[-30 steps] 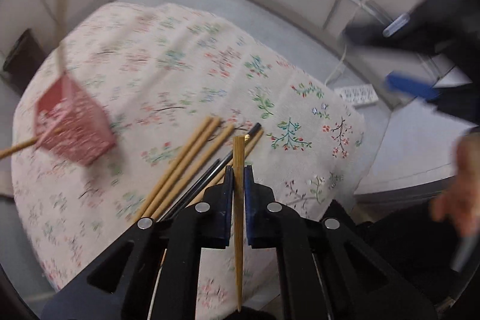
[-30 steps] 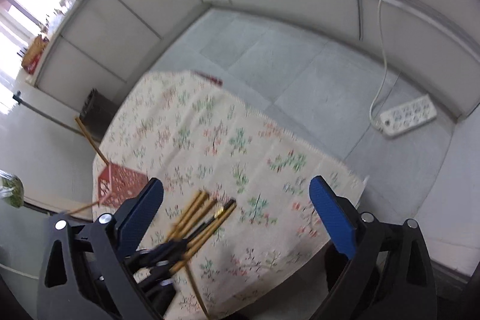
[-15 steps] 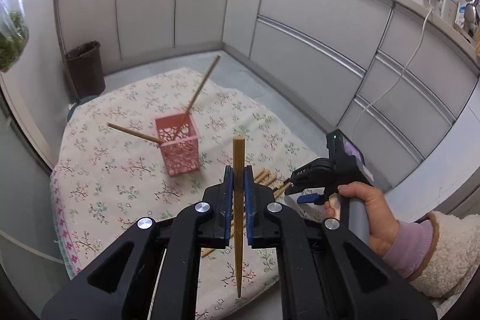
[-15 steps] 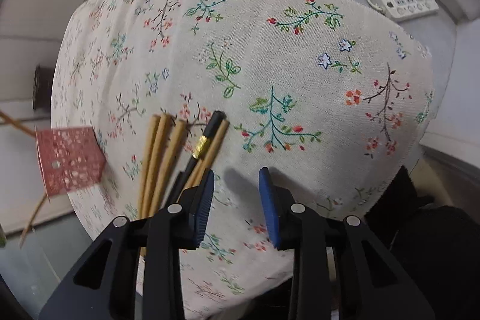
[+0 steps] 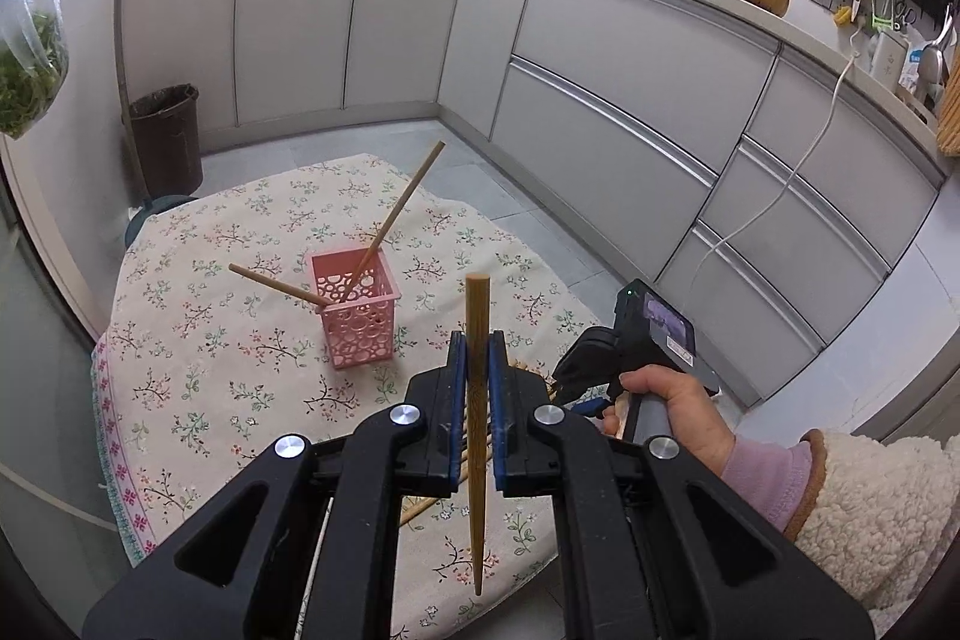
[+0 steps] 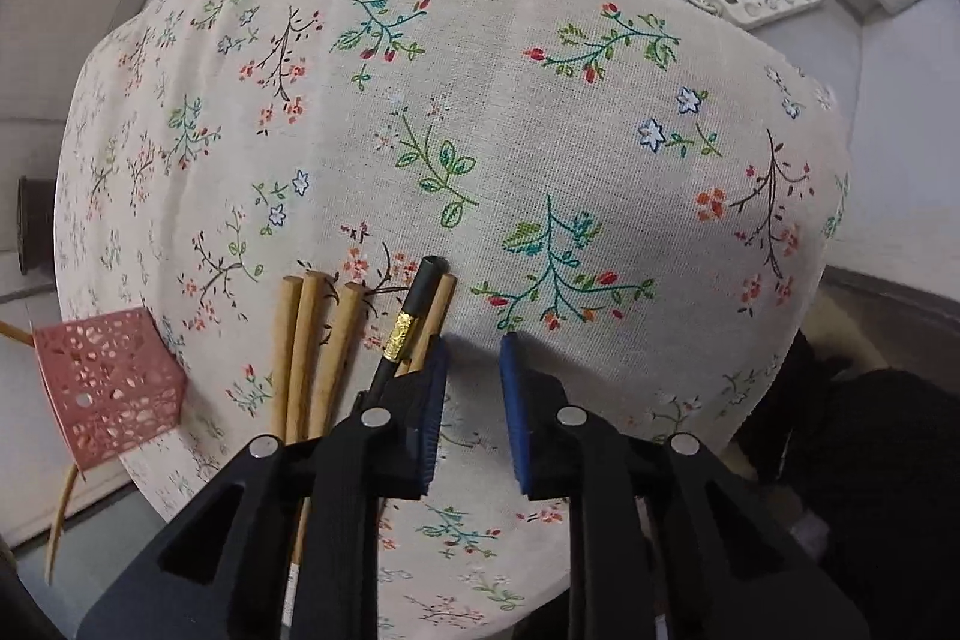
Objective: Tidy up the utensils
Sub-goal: 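Lift the chopstick with the left tool while the right tool grasps a chopstick, then carry chopsticks in both tools and drop them into the pink basket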
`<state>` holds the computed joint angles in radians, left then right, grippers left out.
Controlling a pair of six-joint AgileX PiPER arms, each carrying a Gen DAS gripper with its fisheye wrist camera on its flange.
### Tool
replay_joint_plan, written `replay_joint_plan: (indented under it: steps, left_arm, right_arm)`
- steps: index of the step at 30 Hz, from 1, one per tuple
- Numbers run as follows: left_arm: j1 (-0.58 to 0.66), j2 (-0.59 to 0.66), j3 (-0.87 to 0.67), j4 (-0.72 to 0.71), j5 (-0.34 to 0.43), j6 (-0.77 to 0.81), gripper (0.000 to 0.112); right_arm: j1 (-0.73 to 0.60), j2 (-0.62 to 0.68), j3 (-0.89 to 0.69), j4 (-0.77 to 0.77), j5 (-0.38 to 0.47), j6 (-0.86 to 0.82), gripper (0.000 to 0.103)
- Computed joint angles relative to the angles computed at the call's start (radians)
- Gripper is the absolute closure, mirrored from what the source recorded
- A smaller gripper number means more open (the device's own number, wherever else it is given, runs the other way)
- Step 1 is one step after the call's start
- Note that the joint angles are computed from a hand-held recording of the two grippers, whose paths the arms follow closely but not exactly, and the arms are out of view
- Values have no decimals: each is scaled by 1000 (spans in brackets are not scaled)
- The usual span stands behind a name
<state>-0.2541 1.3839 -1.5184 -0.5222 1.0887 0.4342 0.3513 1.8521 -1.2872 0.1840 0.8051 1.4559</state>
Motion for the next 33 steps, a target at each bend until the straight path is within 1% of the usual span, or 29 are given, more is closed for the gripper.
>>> replay_joint_plan:
  steps: [2, 4, 5, 6, 8, 10, 11, 12, 13, 16, 17, 19, 20, 23, 24, 25, 26, 27, 28, 29, 31, 33]
  left_arm:
    - [20, -2, 1, -16, 6, 8, 106]
    - [34, 0, -2, -24, 13, 14, 106]
    - [39, 1, -2, -29, 16, 17, 106]
    - [41, 2, -5, -30, 18, 17, 106]
    - [43, 1, -6, -33, 21, 20, 106]
    - [41, 1, -8, -29, 20, 18, 106]
    - [42, 1, -8, -28, 20, 16, 106]
    - [43, 1, -9, -27, 20, 14, 106]
    - [47, 1, -9, -29, 20, 13, 106]
    - [51, 7, -15, -29, 24, 6, 106]
    - [51, 7, -17, -29, 25, 7, 106]
    - [56, 6, -15, -38, 25, 18, 106]
    - [61, 3, -14, -44, 24, 22, 106]
    - [69, -1, -11, -47, 22, 25, 106]
    - [70, -1, -12, -46, 21, 22, 106]
    - [76, 0, -11, -52, 22, 24, 106]
    - [77, -1, -11, -53, 21, 22, 106]
    - [81, -1, -9, -52, 16, 18, 106]
    - [84, -1, -10, -50, 14, 13, 106]
    - [87, -1, -9, -50, 12, 11, 106]
    - [97, -3, -6, -54, 7, 7, 106]
    - [107, -9, -4, -58, 0, 6, 106]
  right_arm:
    - [-9, -34, 65, 45, -74, -6, 83]
    - [-29, -80, 166, 133, -187, -34, 83]
    - [-28, -85, 185, 147, -216, -30, 83]
    - [-35, -88, 199, 171, -232, -47, 83]
    - [-44, -79, 184, 164, -219, -54, 81]
    - [-44, -70, 161, 145, -226, -58, 81]
    - [-48, -62, 150, 149, -217, -73, 81]
    - [-52, -55, 150, 176, -226, -105, 81]
    - [-53, -53, 148, 172, -225, -106, 82]
    - [-61, -40, 123, 169, -192, -118, 87]
    - [-57, -34, 119, 163, -188, -115, 87]
    - [-48, -20, 89, 128, -151, -91, 87]
    - [-39, -3, 58, 100, -127, -68, 87]
    - [-1, 64, -75, -13, -16, 20, 84]
    - [16, 85, -121, -61, 24, 45, 85]
    - [30, 96, -143, -95, 33, 61, 87]
    - [39, 101, -152, -116, 25, 65, 95]
    - [46, 106, -161, -133, 31, 74, 95]
    - [50, 105, -159, -145, 22, 82, 95]
    - [52, 97, -140, -152, -10, 92, 96]
    - [59, 79, -85, -159, -96, 110, 97]
    - [68, 41, 9, -159, -236, 130, 98]
